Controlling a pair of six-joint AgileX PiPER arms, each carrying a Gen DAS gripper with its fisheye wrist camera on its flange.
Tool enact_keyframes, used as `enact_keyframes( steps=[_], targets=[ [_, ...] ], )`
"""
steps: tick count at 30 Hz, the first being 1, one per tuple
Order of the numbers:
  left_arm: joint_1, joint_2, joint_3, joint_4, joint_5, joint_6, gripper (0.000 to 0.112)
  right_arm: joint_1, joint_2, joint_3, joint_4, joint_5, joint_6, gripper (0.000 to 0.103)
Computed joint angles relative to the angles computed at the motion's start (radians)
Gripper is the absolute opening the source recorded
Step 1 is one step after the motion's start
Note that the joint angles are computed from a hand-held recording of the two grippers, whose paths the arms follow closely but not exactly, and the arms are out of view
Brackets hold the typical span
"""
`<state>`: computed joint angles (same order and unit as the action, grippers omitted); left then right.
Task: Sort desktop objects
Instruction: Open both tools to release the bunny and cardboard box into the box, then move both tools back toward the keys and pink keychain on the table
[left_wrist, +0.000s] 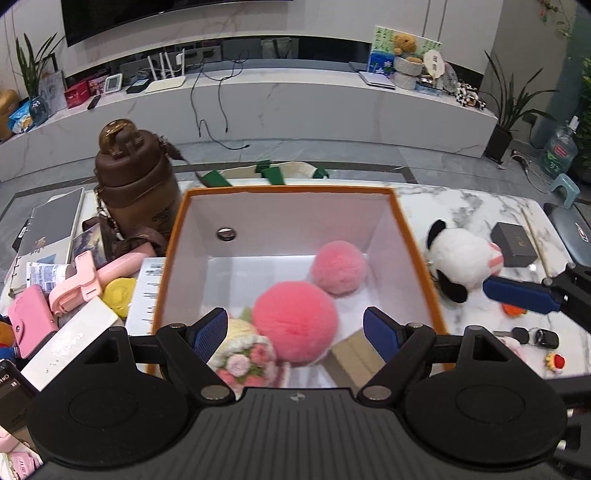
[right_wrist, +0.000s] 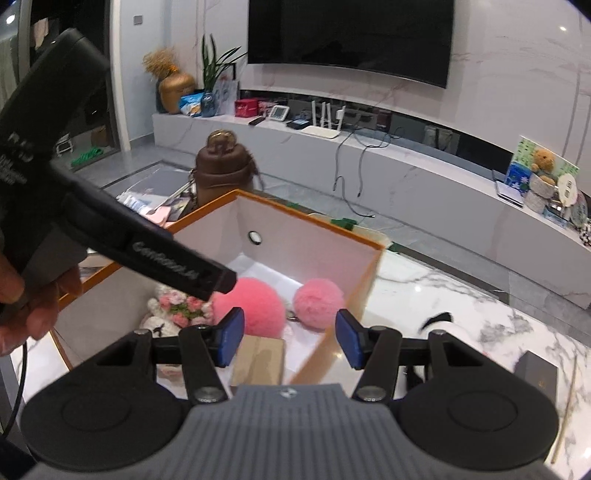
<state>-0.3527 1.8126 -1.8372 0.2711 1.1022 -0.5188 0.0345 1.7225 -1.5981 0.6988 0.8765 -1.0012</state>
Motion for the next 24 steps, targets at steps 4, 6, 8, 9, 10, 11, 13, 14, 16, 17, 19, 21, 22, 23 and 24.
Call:
enact_keyframes(
  steps=[4, 6, 8, 9, 10, 11, 13, 14, 16, 17, 19, 21, 22, 23, 24],
  targets=[
    [-0.045, 0.028, -0.053, 0.02, 0.015, -0.02, 0.095, -0.044, -0.006, 0.003, 0.01, 0.006, -0.007, 0.058],
    [-0.064, 0.041, -0.078, 0.019, 0.015, -0.027, 0.095, -0.064, -0.004, 0.0, 0.012, 0.009, -0.013, 0.058],
    [-0.082, 0.059, -0.108, 0.019, 0.016, -0.032, 0.095, -0.082, -0.006, 0.001, 0.014, 0.009, -0.018, 0.058],
    [-0.093, 0.072, -0.128, 0.019, 0.019, -0.032, 0.095, -0.095, -0.005, 0.001, 0.016, 0.008, -0.023, 0.058],
    [-0.1, 0.084, -0.145, 0.016, 0.022, -0.028, 0.095, -0.107, 0.001, -0.007, 0.015, 0.011, -0.025, 0.058],
    [-0.108, 0.095, -0.162, 0.012, 0.026, -0.022, 0.095, -0.126, 0.01, -0.019, 0.017, 0.017, -0.029, 0.058],
    [-0.126, 0.122, -0.197, 0.001, 0.031, -0.01, 0.095, -0.173, 0.001, -0.005, 0.032, 0.03, -0.057, 0.058],
    [-0.137, 0.133, -0.213, 0.002, 0.034, -0.01, 0.095, -0.191, 0.007, -0.01, 0.035, 0.033, -0.063, 0.058],
    [-0.162, 0.164, -0.255, 0.001, 0.043, 0.0, 0.095, -0.22, 0.023, -0.028, 0.031, 0.038, -0.066, 0.058],
    [-0.172, 0.177, -0.274, 0.002, 0.046, 0.004, 0.095, -0.234, 0.026, -0.029, 0.029, 0.038, -0.068, 0.059],
    [-0.194, 0.209, -0.318, 0.003, 0.058, 0.017, 0.095, -0.269, 0.029, -0.028, 0.033, 0.045, -0.084, 0.059],
    [-0.214, 0.24, -0.361, 0.006, 0.073, 0.026, 0.095, -0.294, 0.04, -0.036, 0.031, 0.045, -0.087, 0.059],
    [-0.224, 0.261, -0.393, 0.008, 0.086, 0.031, 0.095, -0.31, 0.046, -0.041, 0.032, 0.05, -0.091, 0.059],
    [-0.23, 0.277, -0.416, 0.008, 0.095, 0.035, 0.095, -0.324, 0.057, -0.052, 0.032, 0.055, -0.093, 0.059],
    [-0.237, 0.297, -0.447, 0.009, 0.108, 0.038, 0.095, -0.336, 0.062, -0.056, 0.033, 0.056, -0.097, 0.059]
  ],
)
